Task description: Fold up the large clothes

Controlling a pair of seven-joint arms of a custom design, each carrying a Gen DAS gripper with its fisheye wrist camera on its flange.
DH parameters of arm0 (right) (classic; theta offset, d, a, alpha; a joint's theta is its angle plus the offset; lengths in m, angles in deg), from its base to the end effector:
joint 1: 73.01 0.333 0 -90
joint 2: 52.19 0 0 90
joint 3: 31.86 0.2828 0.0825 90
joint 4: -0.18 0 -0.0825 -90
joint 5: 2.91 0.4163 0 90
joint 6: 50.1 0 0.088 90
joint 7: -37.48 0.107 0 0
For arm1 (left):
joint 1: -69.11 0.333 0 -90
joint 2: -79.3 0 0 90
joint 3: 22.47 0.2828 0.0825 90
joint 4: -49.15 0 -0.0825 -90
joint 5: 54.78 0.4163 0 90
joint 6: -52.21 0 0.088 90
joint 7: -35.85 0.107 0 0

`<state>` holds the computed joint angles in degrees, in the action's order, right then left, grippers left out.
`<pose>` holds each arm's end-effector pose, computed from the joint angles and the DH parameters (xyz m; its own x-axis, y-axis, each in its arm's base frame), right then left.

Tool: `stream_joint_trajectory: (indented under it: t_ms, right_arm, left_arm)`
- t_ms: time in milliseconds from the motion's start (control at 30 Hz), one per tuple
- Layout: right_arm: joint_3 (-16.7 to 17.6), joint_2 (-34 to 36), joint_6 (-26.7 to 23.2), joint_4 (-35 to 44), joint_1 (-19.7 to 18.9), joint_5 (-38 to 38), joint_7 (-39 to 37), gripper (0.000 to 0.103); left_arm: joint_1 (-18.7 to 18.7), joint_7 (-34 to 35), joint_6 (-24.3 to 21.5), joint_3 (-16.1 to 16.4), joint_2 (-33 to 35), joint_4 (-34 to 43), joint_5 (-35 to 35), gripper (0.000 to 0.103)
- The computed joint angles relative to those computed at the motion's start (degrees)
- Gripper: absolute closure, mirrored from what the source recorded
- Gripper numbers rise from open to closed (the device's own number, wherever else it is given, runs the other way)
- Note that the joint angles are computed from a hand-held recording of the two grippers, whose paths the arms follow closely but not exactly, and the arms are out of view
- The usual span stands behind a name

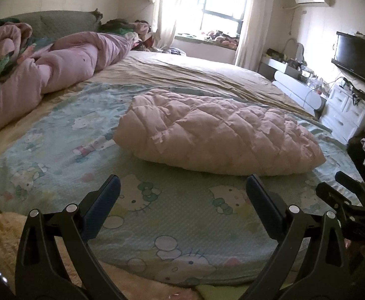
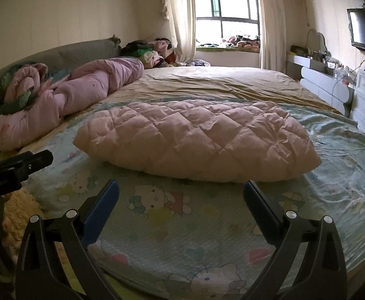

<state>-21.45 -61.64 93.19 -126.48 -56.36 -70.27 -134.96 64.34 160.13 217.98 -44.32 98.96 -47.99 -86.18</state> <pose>0.5017 0.2653 0.4458 -0.3339 -0.9386 -0.0869 -0.5019 0.2550 -0.8265 0.6642 -0.2645 0.4575 -0.5472 -0.8232 0.1512 -0.5609 0.2265 -0.7963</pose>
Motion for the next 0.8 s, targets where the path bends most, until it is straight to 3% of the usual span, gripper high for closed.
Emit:
stream_joint_trajectory:
  t_ms: [800]
  right_arm:
    - [0.0,-0.5,1.2,-0.5,-0.5,0.7,-0.1,0.004]
  left_arm:
    - [0.0,-1.6,0.0,0.5,0.0,0.2,2.0,0.009]
